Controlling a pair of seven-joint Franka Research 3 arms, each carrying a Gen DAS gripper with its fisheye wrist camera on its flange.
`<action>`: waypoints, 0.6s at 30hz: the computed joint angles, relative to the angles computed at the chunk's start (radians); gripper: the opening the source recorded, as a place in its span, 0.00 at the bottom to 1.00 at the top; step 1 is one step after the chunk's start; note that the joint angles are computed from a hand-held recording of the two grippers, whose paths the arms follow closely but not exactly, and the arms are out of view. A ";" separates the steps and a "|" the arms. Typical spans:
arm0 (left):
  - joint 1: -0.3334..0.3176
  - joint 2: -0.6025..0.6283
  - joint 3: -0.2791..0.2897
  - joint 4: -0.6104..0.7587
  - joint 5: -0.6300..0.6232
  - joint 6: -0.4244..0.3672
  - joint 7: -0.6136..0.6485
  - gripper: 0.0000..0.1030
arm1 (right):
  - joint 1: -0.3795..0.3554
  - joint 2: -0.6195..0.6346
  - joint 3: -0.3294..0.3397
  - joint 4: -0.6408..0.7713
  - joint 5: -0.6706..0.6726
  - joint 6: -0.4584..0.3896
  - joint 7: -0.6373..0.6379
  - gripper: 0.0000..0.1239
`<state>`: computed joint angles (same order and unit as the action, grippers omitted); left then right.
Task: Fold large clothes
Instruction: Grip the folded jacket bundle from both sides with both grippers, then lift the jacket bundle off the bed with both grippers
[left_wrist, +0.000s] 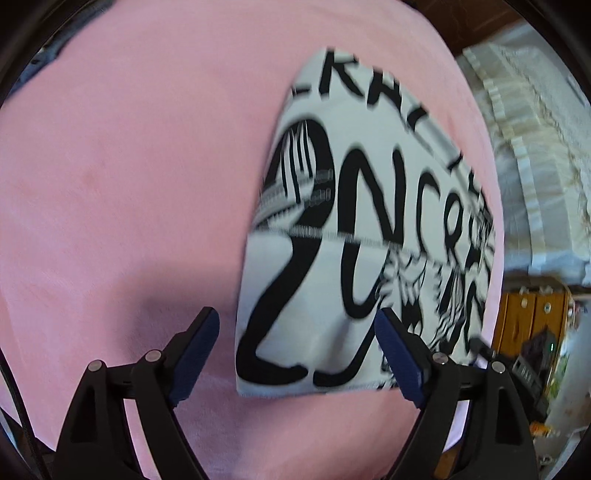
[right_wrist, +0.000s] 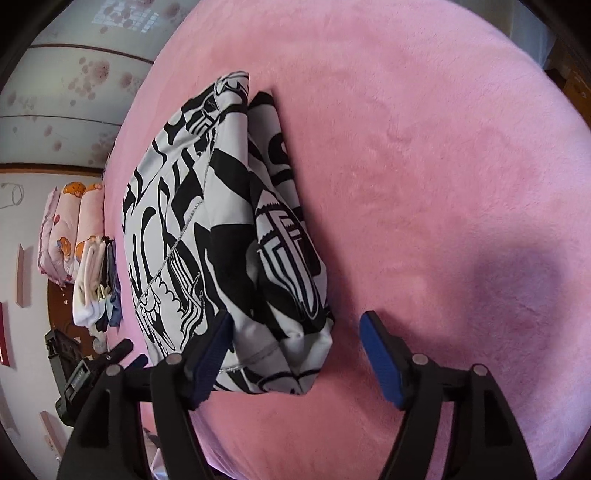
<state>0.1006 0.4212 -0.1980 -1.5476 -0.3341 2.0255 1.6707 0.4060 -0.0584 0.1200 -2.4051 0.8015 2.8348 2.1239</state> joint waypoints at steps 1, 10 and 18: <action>0.001 0.005 -0.002 0.004 0.004 -0.021 0.010 0.83 | 0.008 0.019 -0.011 0.016 0.102 -0.010 -0.103 0.59; -0.016 0.058 -0.011 0.040 0.023 -0.087 0.045 0.85 | -0.067 0.167 -0.006 0.146 0.558 -0.157 -0.678 0.71; -0.010 0.164 -0.030 0.156 0.005 -0.121 0.038 0.90 | -0.138 0.274 0.005 0.263 0.607 -0.298 -0.800 0.71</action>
